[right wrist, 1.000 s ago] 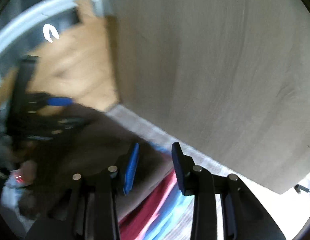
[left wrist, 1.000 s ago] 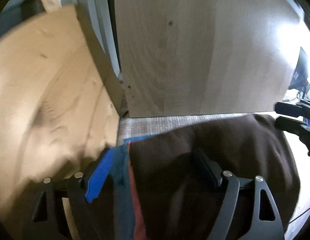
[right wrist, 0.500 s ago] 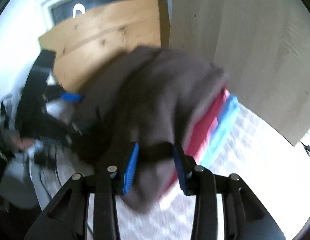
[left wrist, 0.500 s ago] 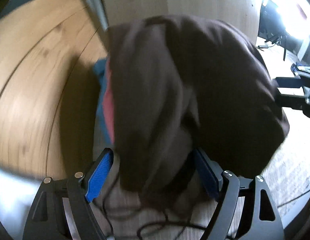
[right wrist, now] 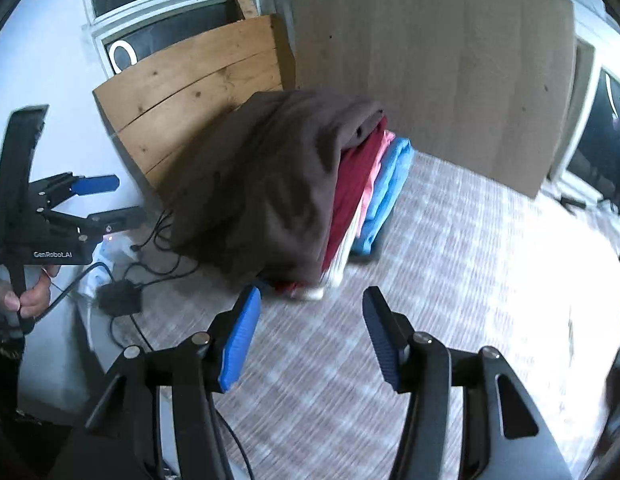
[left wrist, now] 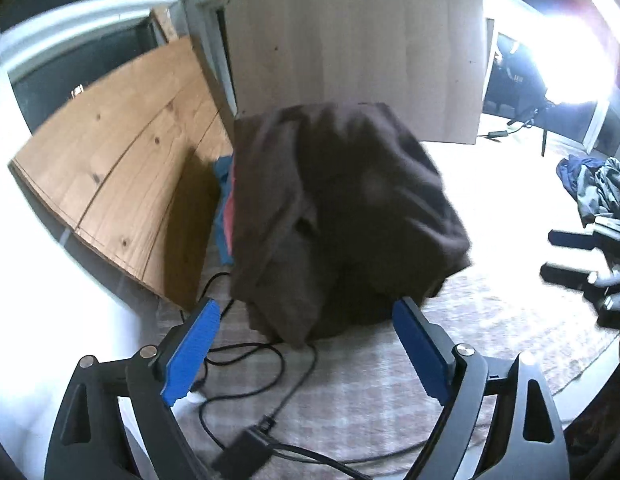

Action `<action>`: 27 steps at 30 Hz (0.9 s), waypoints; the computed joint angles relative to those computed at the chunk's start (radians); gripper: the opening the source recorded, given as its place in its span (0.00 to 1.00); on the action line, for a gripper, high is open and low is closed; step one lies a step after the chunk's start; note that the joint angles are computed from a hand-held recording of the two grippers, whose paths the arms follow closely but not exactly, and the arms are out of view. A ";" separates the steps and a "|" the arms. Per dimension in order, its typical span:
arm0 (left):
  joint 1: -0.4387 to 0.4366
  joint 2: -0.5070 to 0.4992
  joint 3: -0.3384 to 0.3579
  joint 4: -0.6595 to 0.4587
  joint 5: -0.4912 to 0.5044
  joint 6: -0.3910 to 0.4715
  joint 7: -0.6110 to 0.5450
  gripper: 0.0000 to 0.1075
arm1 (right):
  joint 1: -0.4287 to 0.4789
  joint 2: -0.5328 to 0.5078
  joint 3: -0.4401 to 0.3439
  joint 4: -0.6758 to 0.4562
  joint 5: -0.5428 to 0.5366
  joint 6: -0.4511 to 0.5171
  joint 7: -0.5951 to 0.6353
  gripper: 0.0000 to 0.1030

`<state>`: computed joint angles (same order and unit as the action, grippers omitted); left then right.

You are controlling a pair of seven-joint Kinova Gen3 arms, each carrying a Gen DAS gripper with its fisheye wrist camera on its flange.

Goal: Fold clothes
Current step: 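Open both grippers and withdraw them from the stack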

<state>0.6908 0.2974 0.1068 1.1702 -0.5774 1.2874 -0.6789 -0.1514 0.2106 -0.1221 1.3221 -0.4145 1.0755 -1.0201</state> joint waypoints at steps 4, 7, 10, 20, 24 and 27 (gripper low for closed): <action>0.044 0.025 0.005 -0.055 0.002 0.073 0.044 0.82 | -0.031 -0.042 0.005 0.063 0.057 -0.020 -0.057 0.51; 0.075 0.021 0.006 -0.067 0.006 0.083 0.095 0.83 | -0.016 -0.065 0.015 0.084 0.041 -0.015 -0.050 0.52; 0.129 0.049 0.001 -0.123 -0.022 0.156 0.160 0.83 | 0.023 -0.081 0.027 0.102 -0.011 0.015 0.015 0.52; 0.307 0.147 -0.033 -0.312 -0.060 0.364 0.399 0.83 | 0.169 -0.112 0.102 0.135 -0.167 0.162 0.289 0.52; 0.382 0.191 -0.056 -0.393 -0.067 0.431 0.475 0.83 | 0.226 -0.111 0.129 0.146 -0.205 0.217 0.398 0.52; 0.442 0.232 -0.079 -0.471 -0.083 0.489 0.509 0.84 | 0.263 -0.106 0.143 0.154 -0.235 0.255 0.469 0.52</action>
